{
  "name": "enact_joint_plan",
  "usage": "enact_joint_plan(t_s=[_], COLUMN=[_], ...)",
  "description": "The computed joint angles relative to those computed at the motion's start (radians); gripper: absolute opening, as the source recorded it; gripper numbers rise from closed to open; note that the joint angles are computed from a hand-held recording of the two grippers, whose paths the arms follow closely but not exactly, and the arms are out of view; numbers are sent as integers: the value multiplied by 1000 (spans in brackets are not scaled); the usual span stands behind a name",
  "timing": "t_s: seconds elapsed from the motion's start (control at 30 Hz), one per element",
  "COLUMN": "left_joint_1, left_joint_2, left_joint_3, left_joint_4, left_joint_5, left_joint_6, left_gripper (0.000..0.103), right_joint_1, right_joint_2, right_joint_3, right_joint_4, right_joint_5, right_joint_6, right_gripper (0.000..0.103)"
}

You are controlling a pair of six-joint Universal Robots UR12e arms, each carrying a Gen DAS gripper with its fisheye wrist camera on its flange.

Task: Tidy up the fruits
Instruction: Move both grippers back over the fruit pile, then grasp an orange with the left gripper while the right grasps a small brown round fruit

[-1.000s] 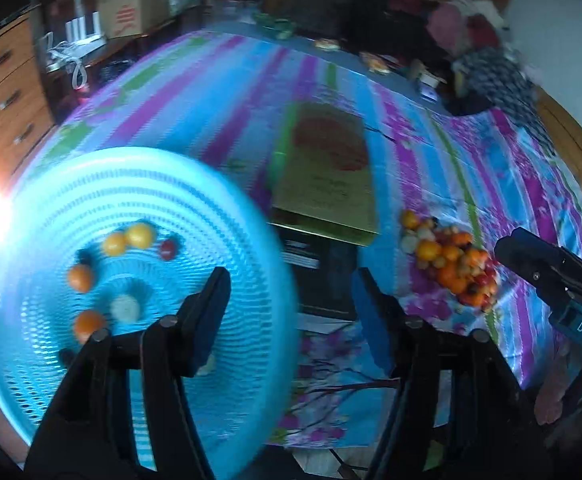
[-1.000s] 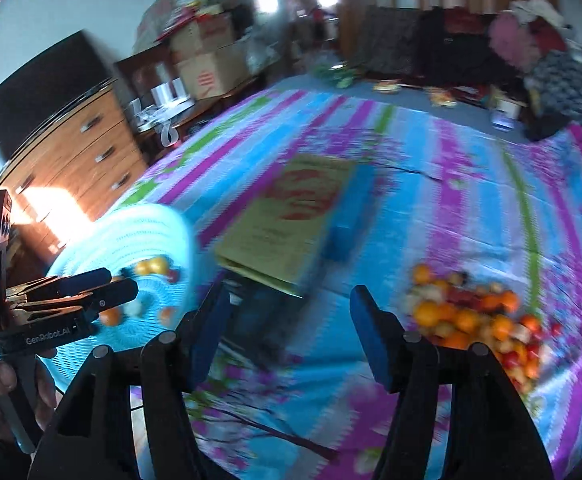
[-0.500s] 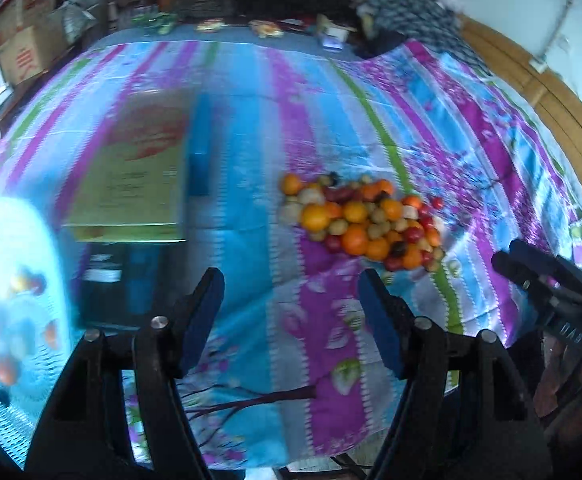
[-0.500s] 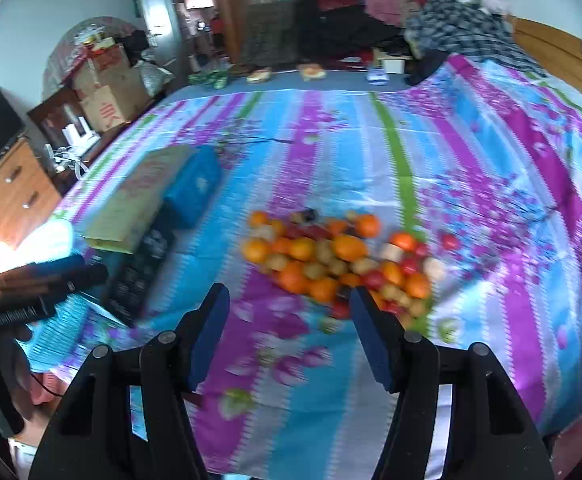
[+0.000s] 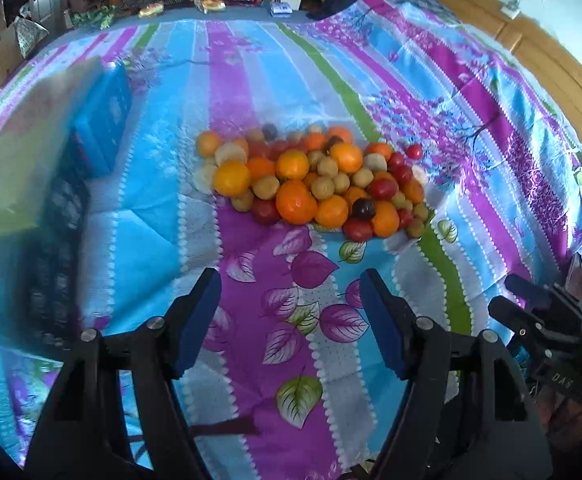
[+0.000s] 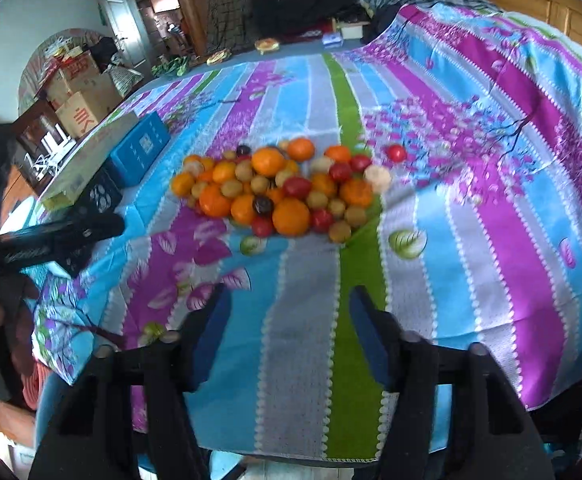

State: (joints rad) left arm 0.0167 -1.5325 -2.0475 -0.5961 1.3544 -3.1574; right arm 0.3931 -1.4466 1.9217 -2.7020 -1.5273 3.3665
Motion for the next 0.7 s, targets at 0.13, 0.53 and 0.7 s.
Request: enact_joint_plan(t_s=[0.13,0.53,0.7], left_joint_1=[3,1,-5], left_joint_2=[-41,-190,-204], left_joint_3=[1,65,65], left_joint_4=[27,117,167], left_joint_5=[-43,-69,-42], left_joint_6=[-20,-103,-104], left_gripper=[52,44,46], right_joint_1=[-17,-72,-81], right_joint_2=[7,23,26], right_joint_3=[25,54,57], right_joint_4=[-14,-28,-35], right_joint_5=[46,104,107], right_joint_6=[-29,5,13], right_gripper=[50,50,50])
